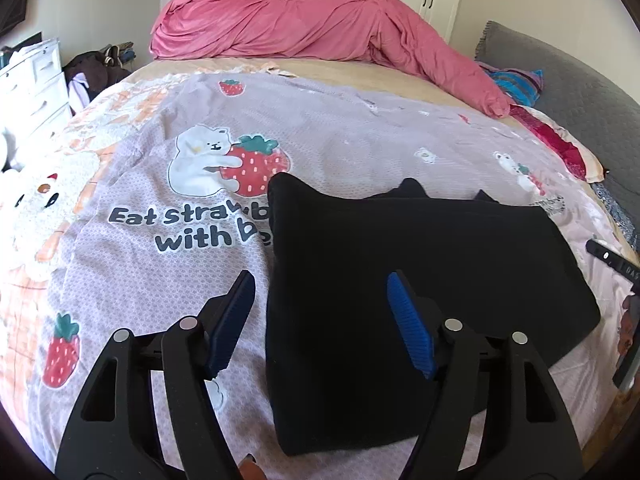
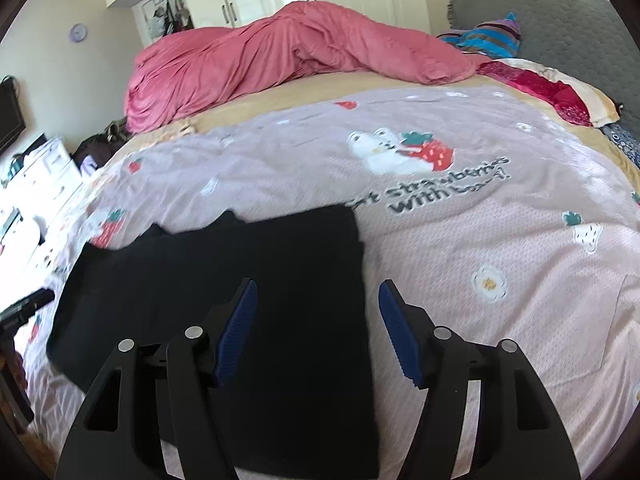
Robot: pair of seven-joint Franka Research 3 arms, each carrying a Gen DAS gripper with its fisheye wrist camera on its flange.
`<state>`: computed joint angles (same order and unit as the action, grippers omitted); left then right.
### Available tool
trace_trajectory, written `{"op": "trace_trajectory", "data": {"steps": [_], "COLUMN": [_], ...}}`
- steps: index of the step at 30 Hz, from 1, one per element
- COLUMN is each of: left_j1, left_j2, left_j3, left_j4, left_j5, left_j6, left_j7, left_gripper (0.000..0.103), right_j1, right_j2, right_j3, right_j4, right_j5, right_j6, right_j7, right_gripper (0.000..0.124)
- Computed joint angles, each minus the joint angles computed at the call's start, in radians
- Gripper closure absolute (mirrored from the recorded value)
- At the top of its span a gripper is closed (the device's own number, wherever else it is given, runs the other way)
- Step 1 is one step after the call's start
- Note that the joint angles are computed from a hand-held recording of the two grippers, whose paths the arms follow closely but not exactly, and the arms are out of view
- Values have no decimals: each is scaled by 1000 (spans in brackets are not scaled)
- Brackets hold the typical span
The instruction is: Fold small clothes
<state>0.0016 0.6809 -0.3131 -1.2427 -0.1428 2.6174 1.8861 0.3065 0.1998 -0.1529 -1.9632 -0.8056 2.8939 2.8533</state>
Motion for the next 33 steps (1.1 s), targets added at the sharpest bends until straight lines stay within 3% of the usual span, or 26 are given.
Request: {"op": "trace_trajectory", "data": {"steps": [8, 17, 22, 27, 33], "left_j1": [8, 5, -12, 3, 17], "left_j2": [-48, -88, -116, -140, -156], "left_j3": [-29, -30, 2, -4, -12], "left_j4": [-86, -179, -229, -272, -308], "left_j5": [-24, -37, -12, -28, -55], "left_j6": [24, 11, -4, -13, -3], "left_j7": [55, 79, 50, 49, 61], "left_gripper": [41, 41, 39, 39, 39], "right_j1": [16, 24, 49, 53, 37], "right_j2": [-26, -19, -18, -19, -14], "right_j3": [25, 63, 55, 60, 85], "right_j4": [-39, -58, -55, -59, -76], "right_j5": [-50, 49, 35, 45, 158], "right_j6": [8, 15, -2, -23, -64], "right_j7": [-2, -131, -141, -154, -234], "right_gripper": [62, 62, 58, 53, 53]}}
